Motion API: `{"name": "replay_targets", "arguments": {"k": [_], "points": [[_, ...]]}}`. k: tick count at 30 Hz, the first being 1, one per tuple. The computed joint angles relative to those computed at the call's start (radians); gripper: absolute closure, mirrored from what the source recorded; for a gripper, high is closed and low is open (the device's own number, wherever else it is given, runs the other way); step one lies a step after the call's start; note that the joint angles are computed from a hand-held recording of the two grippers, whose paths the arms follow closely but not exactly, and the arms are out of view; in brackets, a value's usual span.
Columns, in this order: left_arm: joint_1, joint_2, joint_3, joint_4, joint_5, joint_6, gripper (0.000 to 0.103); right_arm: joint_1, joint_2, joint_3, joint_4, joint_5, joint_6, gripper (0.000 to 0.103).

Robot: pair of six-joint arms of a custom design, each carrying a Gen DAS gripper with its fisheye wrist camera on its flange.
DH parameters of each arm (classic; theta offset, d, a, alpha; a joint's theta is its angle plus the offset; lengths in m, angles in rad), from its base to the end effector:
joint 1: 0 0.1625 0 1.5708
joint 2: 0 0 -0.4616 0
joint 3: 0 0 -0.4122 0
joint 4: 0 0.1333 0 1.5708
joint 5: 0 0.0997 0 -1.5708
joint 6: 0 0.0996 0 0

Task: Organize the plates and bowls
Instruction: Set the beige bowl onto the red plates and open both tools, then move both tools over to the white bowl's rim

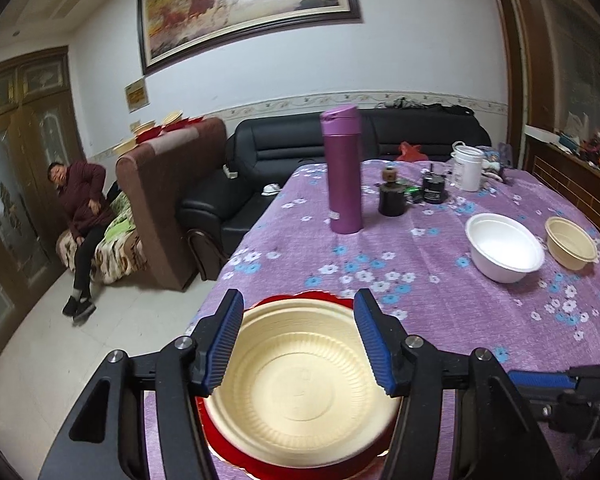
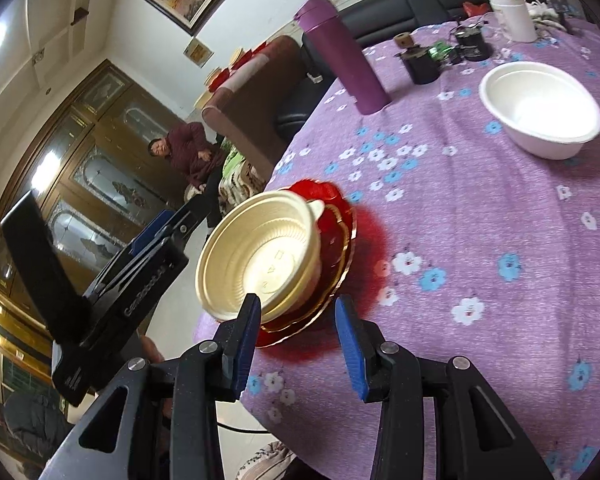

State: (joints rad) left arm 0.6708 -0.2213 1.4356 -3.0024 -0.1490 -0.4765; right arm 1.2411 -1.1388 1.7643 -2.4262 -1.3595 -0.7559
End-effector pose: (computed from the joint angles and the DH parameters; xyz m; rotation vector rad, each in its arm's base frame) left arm -0.4001 -0.6134 -0.1154 0.2205 1.8588 -1.1763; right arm -0.0635 -0.6618 0.2682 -0.6802 2.9673 -0.4677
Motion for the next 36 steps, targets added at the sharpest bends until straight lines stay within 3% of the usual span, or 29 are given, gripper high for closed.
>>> {"name": "replay_targets", "arguments": {"k": [10, 23, 31, 36], "points": [[-0.013, 0.097, -0.148, -0.016, -0.049, 0.156, 0.046, -0.045, -0.003, -0.051, 0.006, 0.035, 0.048, 0.059], [0.018, 0.212, -0.381, 0.119, -0.288, 0.231, 0.046, -0.12, 0.017, -0.162, -0.019, 0.065, 0.15, 0.059], [0.067, 0.312, -0.666, 0.245, -0.436, 0.263, 0.046, -0.112, 0.069, -0.307, -0.103, -0.014, 0.242, 0.059], [0.105, 0.454, -0.999, 0.382, -0.453, 0.255, 0.046, -0.075, 0.15, -0.447, -0.099, -0.094, 0.275, 0.059]]}}
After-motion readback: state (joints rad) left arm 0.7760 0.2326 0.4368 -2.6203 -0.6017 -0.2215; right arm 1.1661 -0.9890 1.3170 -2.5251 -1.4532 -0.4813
